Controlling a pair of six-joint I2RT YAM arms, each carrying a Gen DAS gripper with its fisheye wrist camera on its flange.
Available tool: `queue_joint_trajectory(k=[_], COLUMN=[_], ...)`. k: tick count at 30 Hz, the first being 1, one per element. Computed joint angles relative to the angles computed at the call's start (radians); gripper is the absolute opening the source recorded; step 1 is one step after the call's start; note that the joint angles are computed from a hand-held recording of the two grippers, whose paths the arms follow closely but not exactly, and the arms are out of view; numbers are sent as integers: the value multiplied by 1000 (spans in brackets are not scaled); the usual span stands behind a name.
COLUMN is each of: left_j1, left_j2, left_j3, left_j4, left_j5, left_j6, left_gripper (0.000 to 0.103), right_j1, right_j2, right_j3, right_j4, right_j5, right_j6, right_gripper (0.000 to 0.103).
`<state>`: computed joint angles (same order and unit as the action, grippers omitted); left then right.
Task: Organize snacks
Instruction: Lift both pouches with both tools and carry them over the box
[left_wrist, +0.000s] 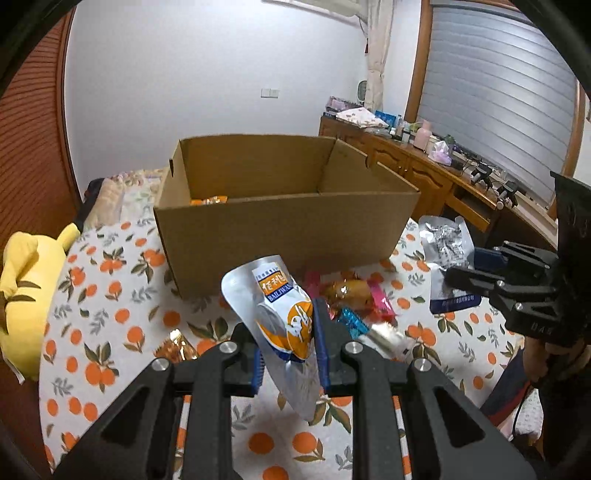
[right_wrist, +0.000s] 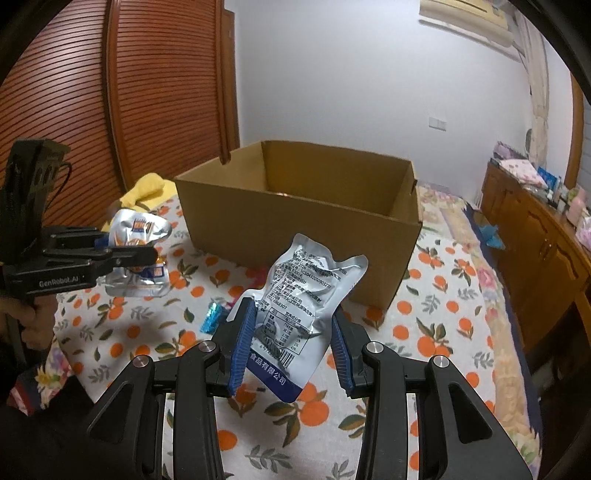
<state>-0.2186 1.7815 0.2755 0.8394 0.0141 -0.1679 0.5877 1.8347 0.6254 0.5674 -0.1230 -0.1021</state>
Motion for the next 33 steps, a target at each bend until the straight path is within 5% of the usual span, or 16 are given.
queue_joint_trajectory(k=[33], left_j1=[89], left_j2=[-157], left_j3=[211], left_j4=[-312], left_j5=[-14], left_j6=[114], left_gripper=[20], right_j1=[15], right_j2=[-6], right_j3=[212], right_j4=[-137], right_j5=[13], right_j6=[-25], right_gripper=[39])
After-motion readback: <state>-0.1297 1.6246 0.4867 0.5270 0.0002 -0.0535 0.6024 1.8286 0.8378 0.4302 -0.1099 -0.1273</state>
